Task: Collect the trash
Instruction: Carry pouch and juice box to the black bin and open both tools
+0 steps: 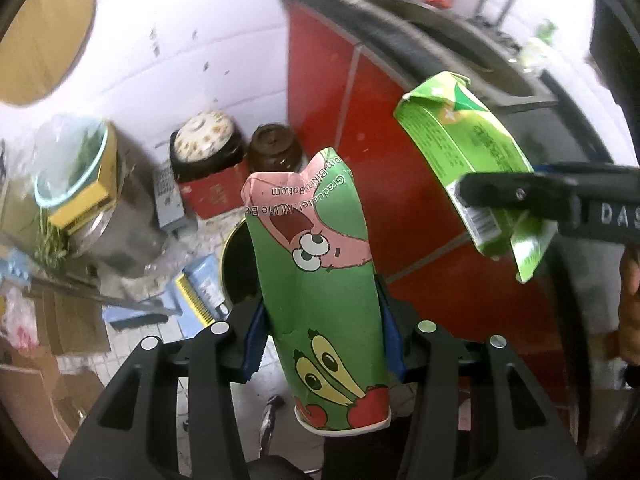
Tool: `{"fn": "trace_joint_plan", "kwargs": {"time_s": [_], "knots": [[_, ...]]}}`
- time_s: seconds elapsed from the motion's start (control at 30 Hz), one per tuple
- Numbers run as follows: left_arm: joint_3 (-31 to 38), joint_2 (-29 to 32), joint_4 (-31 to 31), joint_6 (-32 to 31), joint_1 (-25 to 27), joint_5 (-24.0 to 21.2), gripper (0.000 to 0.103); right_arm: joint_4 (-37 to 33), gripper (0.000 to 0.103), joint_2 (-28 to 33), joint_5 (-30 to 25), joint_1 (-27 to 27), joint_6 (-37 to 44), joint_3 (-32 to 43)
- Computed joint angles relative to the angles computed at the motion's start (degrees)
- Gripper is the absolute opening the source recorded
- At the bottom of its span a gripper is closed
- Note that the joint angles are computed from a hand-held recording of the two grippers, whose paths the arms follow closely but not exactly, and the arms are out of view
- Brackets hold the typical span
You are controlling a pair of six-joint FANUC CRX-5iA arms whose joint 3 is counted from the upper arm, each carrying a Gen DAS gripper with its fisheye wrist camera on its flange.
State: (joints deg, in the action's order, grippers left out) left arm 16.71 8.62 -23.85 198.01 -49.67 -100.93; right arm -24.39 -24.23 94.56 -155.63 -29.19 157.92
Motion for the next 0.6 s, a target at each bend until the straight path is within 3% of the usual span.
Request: {"fn": "trace_joint_plan", "kwargs": {"time_s": [0.1, 0.47, 0.5, 0.53, 0.57, 0.6], "knots": [[-7.94, -3.0, 1.19, 4.33, 0.01, 5.22, 0.047, 2.07, 0.036, -2.83, -1.01, 3.76, -2.03, -0.8], [-21.22, -6.3, 1.46, 10.38, 1.6, 17.76, 0.049, 6.85, 0.041, -8.96, -4.04, 10.4, -5.2, -2.34], [-21.85, -6.63, 1.38, 11.08, 1.6, 18.45, 0.05, 6.82, 0.05, -9.0, -4.24, 10.78, -5.34, -2.22], [-22.71, -7.13, 1.34, 11.63, 1.63, 19.47, 0.061, 6.98, 0.067, -9.18, -4.37, 11.13, -5.31, -2.34], [-22.9, -7.07, 1.63, 11.9, 1.72, 19.21, 0.081, 6.9, 0.074, -9.14, -4.7, 11.33, -5.15, -2.13], [-22.56, -6.72, 1.75, 12.05, 1.79, 17.87, 0.086, 6.56, 0.081, -8.98, -5.5, 11.52, -5.03, -1.84]]}}
